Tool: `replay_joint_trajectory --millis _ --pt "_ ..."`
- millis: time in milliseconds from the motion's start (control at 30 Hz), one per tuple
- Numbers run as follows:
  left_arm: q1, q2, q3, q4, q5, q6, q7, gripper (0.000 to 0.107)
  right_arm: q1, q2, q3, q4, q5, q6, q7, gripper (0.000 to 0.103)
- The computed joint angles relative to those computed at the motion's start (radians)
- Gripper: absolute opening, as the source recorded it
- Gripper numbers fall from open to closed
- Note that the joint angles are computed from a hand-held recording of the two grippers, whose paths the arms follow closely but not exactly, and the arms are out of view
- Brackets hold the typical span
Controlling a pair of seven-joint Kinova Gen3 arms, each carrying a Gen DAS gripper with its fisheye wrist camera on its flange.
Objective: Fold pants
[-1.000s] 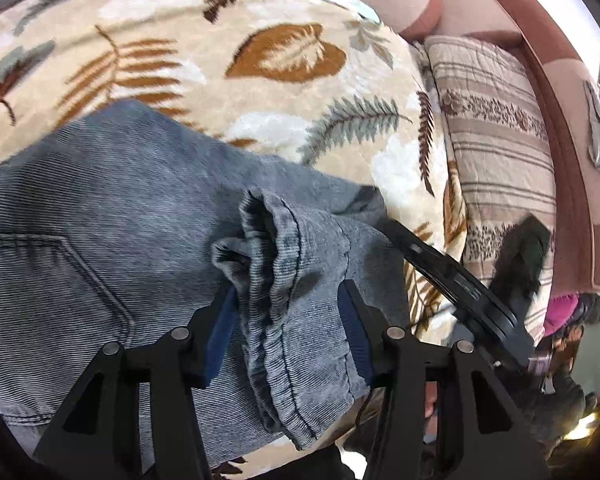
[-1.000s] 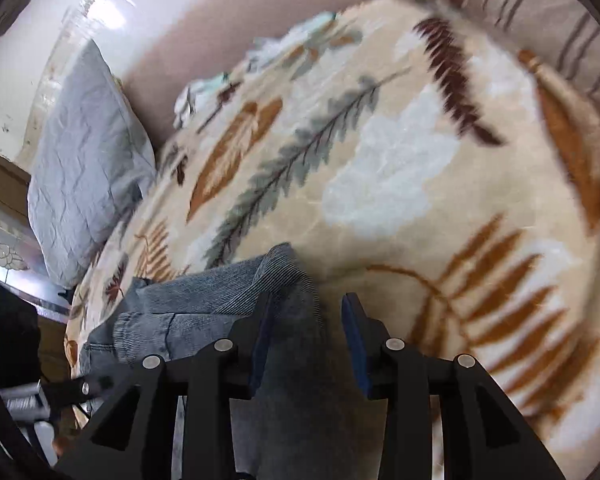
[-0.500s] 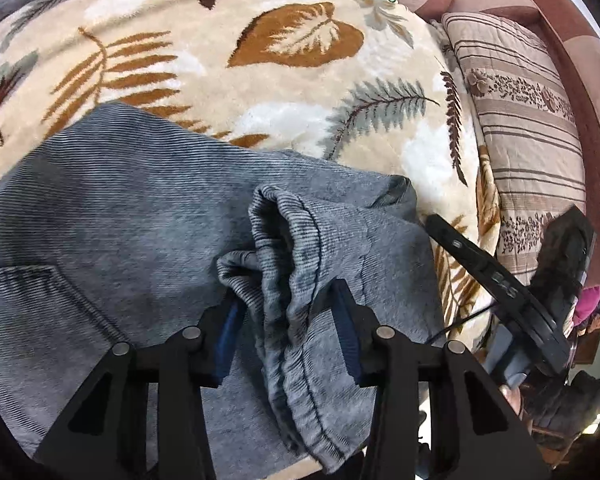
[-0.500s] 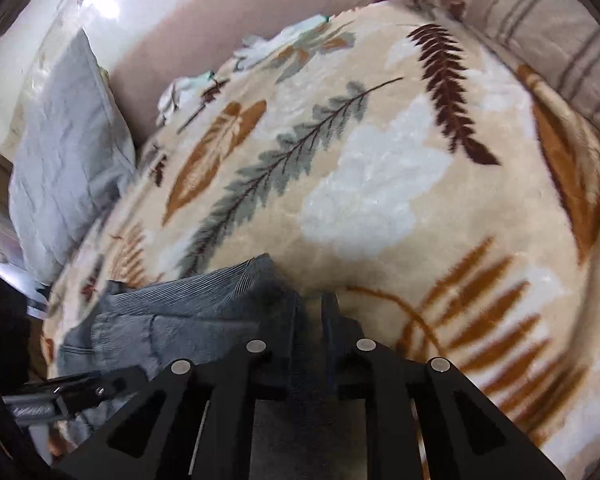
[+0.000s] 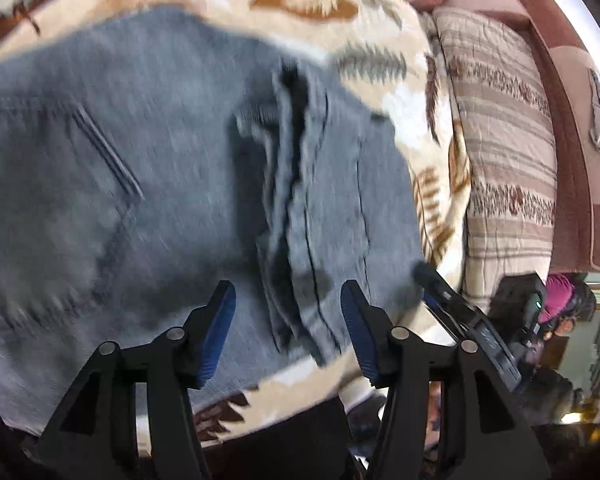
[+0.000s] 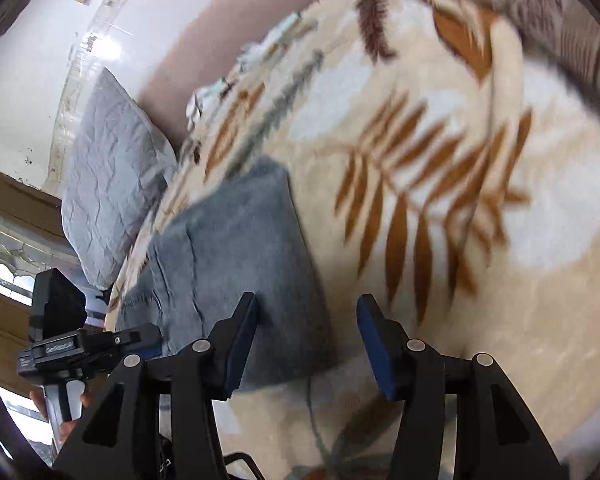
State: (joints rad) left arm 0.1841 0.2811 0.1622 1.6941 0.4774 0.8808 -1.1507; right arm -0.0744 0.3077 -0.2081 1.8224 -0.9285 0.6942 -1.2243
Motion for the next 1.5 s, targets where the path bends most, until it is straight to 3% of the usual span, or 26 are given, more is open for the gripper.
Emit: replay_joint_trajectory --millis 67,100,133,267,367,400,467,633,733,933,1100,1300,1367,1500 --pt "0.010 0.004 0.006 0.001 0.006 0.004 0.005 0.054 -0.042 -0.007 0.034 0.014 -0.034 -0.014 0.030 0.051" --pt "0.006 0.007 0.028 -0.002 -0.001 0.001 0.007 0.054 -0.073 -0.016 0.062 0.009 -0.032 -0.005 0.031 0.032" --pt "0.021 0.009 0.038 -0.007 -0.025 -0.006 0.021 0.053 -0.118 -0.039 0.096 0.002 -0.015 -0.003 0.022 0.019" --pt "0.147 0.030 -0.015 -0.038 -0.170 -0.001 0.128 0.050 -0.304 -0.095 0.227 0.017 0.141 -0.074 -0.031 0.019" --pt "0.137 0.009 0.001 -0.021 -0.181 -0.006 0.150 0.044 -0.438 -0.079 0.329 0.032 0.263 -0.109 -0.129 0.022" --pt "0.129 -0.004 0.006 -0.012 -0.173 -0.001 0.140 0.043 -0.460 -0.093 0.344 0.035 0.299 -0.110 -0.167 0.028" --pt "0.120 -0.040 0.007 0.016 -0.168 -0.002 0.128 0.043 -0.452 -0.128 0.320 0.038 0.348 -0.117 -0.246 0.028" --pt "0.082 -0.193 -0.016 0.123 -0.162 0.004 0.115 0.043 -0.294 -0.212 0.105 0.054 0.472 -0.170 -0.411 0.030" --pt "0.018 -0.315 -0.053 0.202 -0.141 0.011 0.079 0.043 -0.301 -0.234 0.058 0.037 0.509 -0.175 -0.448 0.039" --pt "-0.159 -0.565 -0.270 0.351 -0.105 0.109 -0.054 0.050 -0.563 -0.187 0.097 -0.075 0.701 -0.137 -0.572 0.049" --pt "-0.327 -0.636 -0.442 0.418 -0.085 0.190 -0.229 0.061 -0.795 -0.096 0.107 -0.224 0.886 -0.052 -0.651 0.056" --pt "-0.333 -0.526 -0.658 0.446 0.040 0.244 -0.473 0.063 -1.062 0.031 0.151 -0.388 1.100 0.004 -0.695 0.063" --pt "-0.352 -0.474 -0.669 0.433 0.074 0.257 -0.534 0.063 -1.147 0.060 0.182 -0.415 1.181 0.016 -0.733 0.065" --pt "-0.400 -0.387 -0.619 0.390 0.114 0.279 -0.597 0.063 -1.225 0.137 0.158 -0.493 1.344 0.080 -0.759 0.066"
